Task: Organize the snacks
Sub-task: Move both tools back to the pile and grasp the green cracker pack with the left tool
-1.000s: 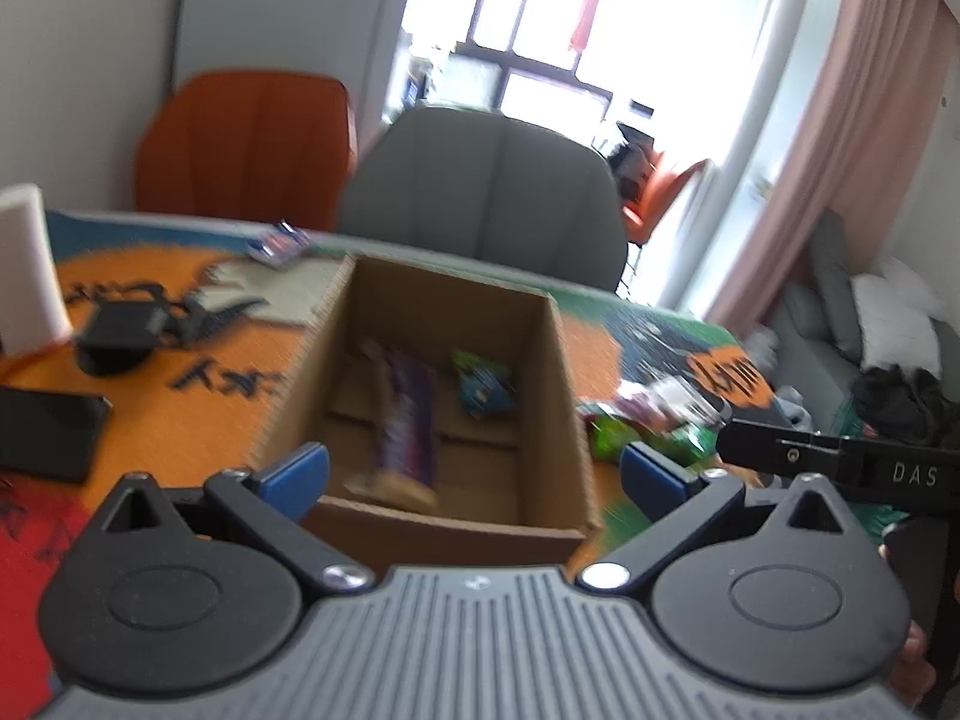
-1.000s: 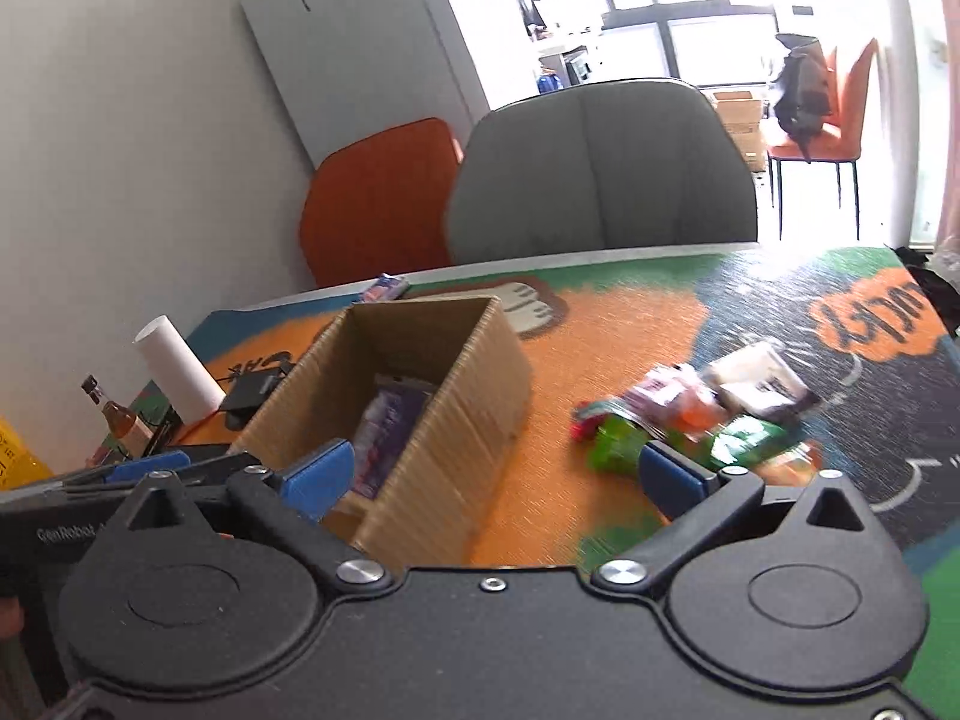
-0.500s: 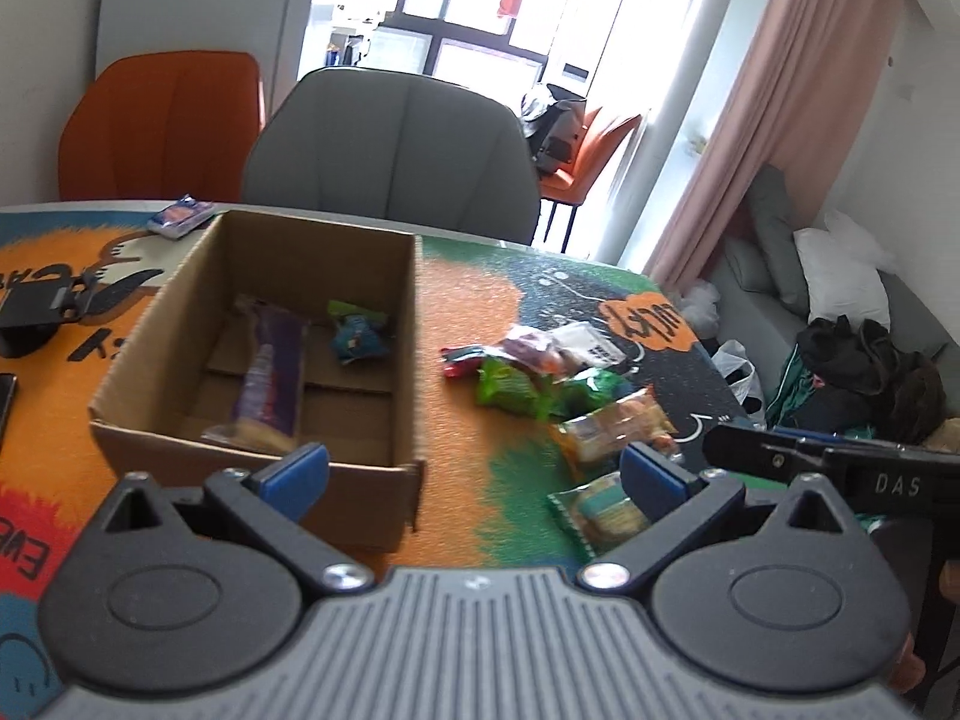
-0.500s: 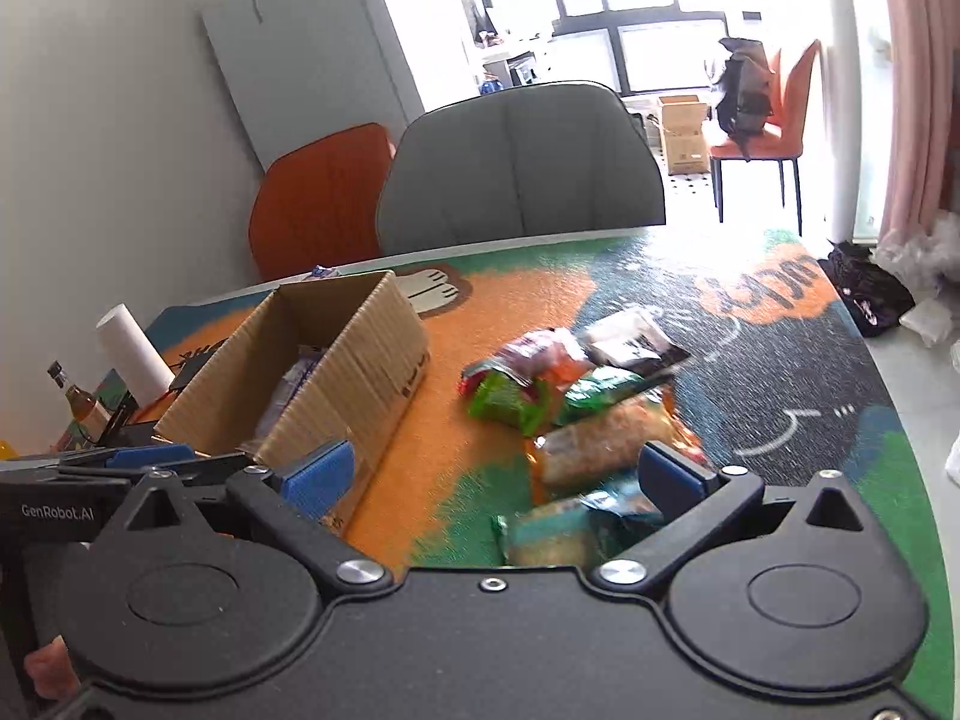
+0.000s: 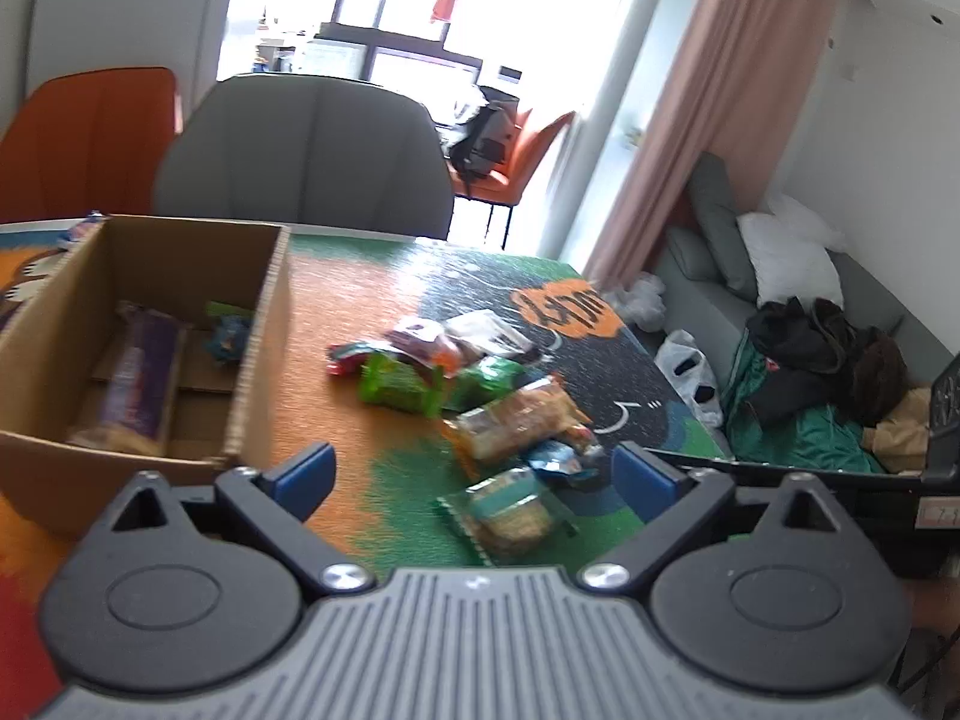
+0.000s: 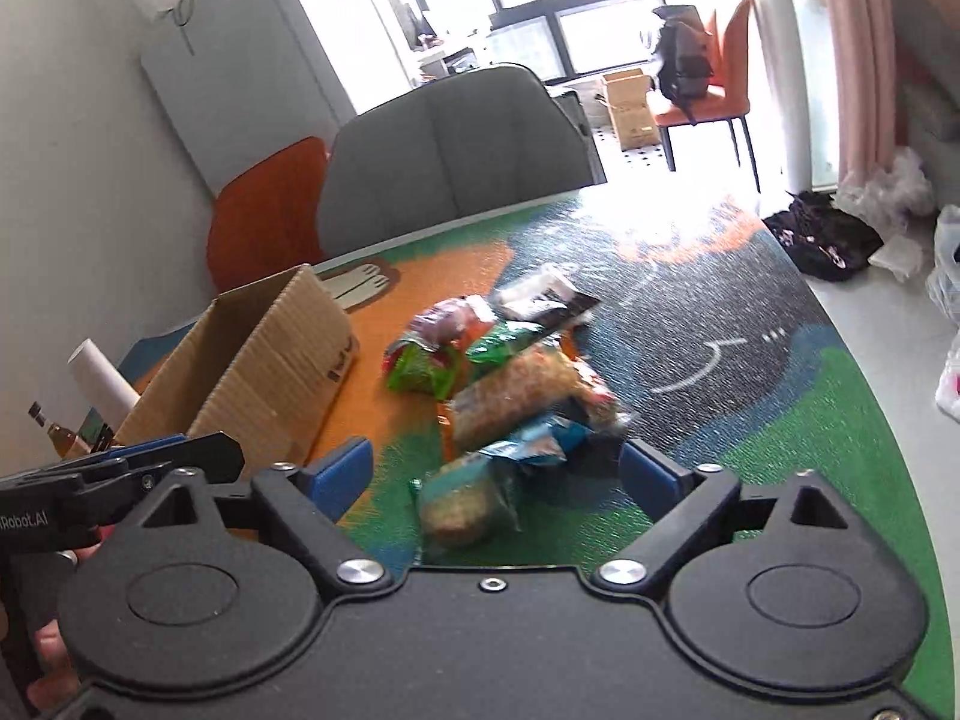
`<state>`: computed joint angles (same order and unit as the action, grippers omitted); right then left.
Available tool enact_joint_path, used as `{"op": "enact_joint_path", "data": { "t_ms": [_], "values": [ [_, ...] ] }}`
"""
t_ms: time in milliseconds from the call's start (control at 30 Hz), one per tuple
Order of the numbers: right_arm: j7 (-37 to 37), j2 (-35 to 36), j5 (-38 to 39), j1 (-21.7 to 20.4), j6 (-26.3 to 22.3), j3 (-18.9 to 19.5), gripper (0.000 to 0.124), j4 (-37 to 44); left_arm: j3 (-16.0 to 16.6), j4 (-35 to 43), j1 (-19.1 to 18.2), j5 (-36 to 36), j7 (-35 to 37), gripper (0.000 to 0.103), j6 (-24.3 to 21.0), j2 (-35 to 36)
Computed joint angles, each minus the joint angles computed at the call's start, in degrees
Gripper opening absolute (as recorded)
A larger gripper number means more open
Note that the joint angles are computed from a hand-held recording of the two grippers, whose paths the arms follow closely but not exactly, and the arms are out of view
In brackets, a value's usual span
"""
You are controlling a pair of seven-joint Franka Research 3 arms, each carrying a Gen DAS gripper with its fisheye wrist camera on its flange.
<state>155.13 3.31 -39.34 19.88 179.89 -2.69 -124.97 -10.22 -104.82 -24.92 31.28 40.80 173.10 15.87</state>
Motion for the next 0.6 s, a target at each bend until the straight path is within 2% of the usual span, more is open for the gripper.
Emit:
{"op": "enact_joint_path", "data": {
  "t_ms": [100, 200, 333, 400, 500, 600],
  "values": [
    [-1.80, -0.09, 3.25, -0.85, 1.52, 0.17, 0.074, -1.84, -2.66, 1.90, 1.42, -3.07, 3.92, 0.087, -0.37, 2.54],
    [-3.50, 0.24, 5.97, -0.57, 2.76, -0.53, 0.065, -2.88, -3.84, 4.13, 1.66, -5.60, 7.10, 0.081, -1.32, 5.19],
    [-9.39, 0.81, 13.48, -0.98, 4.05, -0.01, 0.059, -4.14, -5.21, 7.82, 1.90, -9.00, 11.35, 0.070, -3.53, 9.20],
    [-13.25, 1.26, 18.36, -2.25, 4.61, 1.59, 0.056, -4.56, -5.69, 9.51, 1.96, -10.51, 13.32, 0.068, -4.30, 10.98],
    [-19.57, 1.98, 26.18, -6.53, 5.47, 6.73, 0.056, -4.92, -5.48, 12.20, 1.26, -11.55, 15.72, 0.068, -5.47, 13.37],
    [-20.40, 2.59, 28.03, -4.40, 5.56, 4.53, 0.056, -4.54, -6.64, 14.53, 1.81, -13.10, 19.52, 0.068, -5.69, 15.77]
  ]
}}
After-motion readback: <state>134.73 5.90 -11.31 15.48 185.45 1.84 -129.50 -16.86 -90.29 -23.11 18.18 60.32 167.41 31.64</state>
